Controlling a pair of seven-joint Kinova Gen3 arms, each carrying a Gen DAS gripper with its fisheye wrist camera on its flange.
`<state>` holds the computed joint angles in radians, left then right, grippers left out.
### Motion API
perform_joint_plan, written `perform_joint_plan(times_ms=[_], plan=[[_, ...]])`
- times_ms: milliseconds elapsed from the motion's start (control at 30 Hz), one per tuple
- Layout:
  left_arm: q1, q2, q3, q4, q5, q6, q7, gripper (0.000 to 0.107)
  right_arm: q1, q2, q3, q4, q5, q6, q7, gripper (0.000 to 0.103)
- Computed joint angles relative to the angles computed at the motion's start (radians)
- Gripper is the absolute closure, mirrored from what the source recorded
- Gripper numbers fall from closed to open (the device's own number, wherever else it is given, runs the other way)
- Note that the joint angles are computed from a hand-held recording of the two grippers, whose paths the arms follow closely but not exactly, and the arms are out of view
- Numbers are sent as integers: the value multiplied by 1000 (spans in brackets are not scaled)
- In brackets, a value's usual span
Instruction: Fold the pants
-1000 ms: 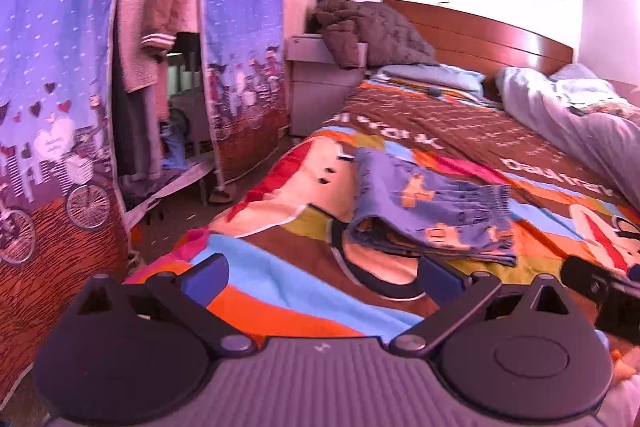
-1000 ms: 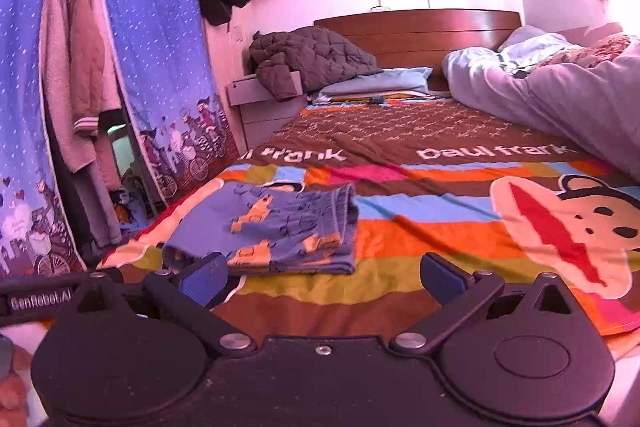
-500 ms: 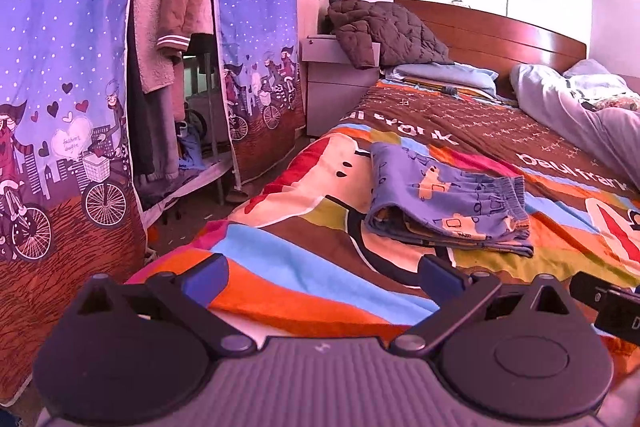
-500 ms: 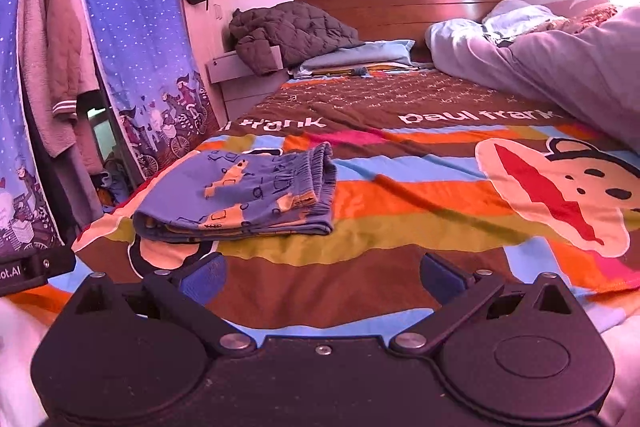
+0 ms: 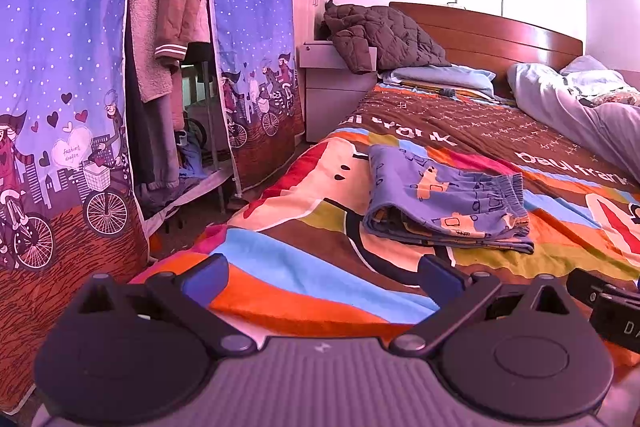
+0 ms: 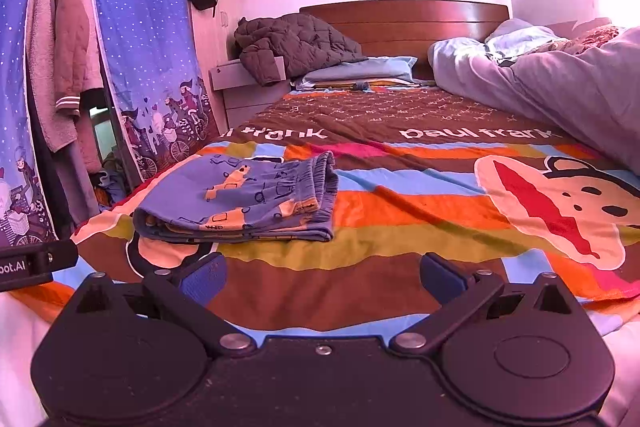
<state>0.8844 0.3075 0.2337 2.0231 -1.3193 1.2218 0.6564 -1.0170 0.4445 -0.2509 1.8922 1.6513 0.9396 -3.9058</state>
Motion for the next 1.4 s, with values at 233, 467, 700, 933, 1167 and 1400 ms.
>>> perform_joint_plan(times_ms=[233, 467, 700, 933, 1167, 1400], plan=[[2, 2, 0, 1, 0, 4, -2, 5, -1, 2, 0, -1, 0, 2, -1, 1], [5, 9, -1, 1, -5, 17, -15, 5, -3, 4, 1, -2, -5, 4, 3, 1], [3, 6, -1, 3, -2, 14, -13, 5, -3, 4, 2, -2, -5, 2, 3, 1], [0, 4, -1, 7, -3, 16, -18, 5, -3, 6, 2, 2, -4, 2, -3, 1], [-3, 4, 0, 6, -3, 15, -20, 5, -4, 11, 3, -1, -9, 3, -1, 1], [-3, 4, 0, 7, -2, 15, -21, 5, -6, 12, 6, -5, -13, 2, 4, 1]])
